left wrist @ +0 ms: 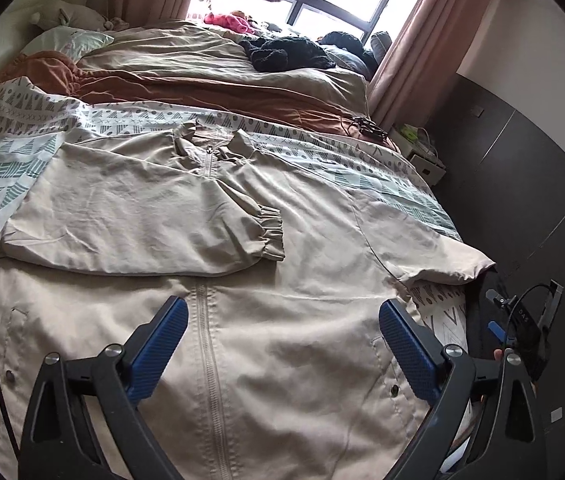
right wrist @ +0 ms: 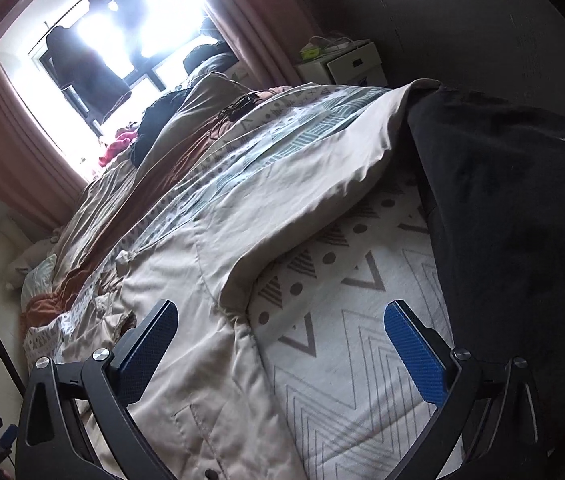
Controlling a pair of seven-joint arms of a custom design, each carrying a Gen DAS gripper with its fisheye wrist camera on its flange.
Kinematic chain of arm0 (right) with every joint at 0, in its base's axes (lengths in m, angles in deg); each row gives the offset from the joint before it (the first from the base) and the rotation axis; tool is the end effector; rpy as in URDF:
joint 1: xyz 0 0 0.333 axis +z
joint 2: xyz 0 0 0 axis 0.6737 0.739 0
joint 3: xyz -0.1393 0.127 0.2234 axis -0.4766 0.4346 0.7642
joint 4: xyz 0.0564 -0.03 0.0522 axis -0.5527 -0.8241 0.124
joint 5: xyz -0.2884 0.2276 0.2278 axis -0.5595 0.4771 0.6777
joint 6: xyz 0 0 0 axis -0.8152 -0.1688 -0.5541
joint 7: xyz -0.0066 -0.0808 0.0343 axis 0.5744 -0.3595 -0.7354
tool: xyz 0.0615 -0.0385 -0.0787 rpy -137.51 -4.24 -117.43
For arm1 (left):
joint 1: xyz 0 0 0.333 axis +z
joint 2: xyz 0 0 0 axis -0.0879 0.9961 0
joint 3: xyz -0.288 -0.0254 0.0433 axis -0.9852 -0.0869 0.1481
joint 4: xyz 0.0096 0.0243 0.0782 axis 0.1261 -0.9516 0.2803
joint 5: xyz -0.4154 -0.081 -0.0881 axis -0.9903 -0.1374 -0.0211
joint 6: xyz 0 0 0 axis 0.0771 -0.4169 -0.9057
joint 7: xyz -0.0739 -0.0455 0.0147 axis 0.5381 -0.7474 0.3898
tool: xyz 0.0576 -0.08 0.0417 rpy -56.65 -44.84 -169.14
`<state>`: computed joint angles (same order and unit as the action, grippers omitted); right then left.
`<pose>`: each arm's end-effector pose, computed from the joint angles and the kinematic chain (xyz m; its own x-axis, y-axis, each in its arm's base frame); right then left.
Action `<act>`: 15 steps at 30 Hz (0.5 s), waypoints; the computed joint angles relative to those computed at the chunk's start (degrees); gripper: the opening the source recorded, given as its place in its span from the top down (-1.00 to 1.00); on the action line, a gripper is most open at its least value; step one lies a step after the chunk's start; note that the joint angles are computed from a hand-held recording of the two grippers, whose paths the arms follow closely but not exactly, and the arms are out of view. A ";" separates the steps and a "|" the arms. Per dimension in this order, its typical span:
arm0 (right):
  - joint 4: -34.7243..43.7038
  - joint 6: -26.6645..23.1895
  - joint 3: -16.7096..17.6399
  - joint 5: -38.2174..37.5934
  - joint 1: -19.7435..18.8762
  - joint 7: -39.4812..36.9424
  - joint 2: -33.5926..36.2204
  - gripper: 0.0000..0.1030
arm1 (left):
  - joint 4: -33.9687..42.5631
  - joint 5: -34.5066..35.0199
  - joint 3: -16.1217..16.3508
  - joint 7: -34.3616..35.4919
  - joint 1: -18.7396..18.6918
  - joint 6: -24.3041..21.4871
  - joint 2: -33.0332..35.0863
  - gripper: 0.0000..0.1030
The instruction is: Fold large clothes
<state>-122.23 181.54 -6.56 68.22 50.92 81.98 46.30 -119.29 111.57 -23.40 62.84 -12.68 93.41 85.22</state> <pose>0.6434 0.1348 0.4712 -0.0910 -0.9026 -0.4207 -0.6280 0.3799 -0.6792 0.6340 -0.1841 0.5111 0.3220 -0.8760 0.3591 -0.5826 -0.4823 -0.6541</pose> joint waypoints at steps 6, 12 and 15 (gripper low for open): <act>9.93 -3.49 -2.46 -6.82 0.67 7.31 7.91 -0.92 | 9.73 -0.93 2.05 0.48 -1.57 -0.67 9.74 -0.53; 21.20 -8.09 -1.05 -7.61 -1.42 9.42 16.85 -0.44 | 16.80 -5.26 5.71 1.65 -4.16 0.30 17.55 -0.47; 27.79 -10.25 -0.80 -6.97 -2.13 10.19 21.68 -0.44 | 19.08 -7.50 6.90 3.69 -4.83 1.19 20.53 -0.47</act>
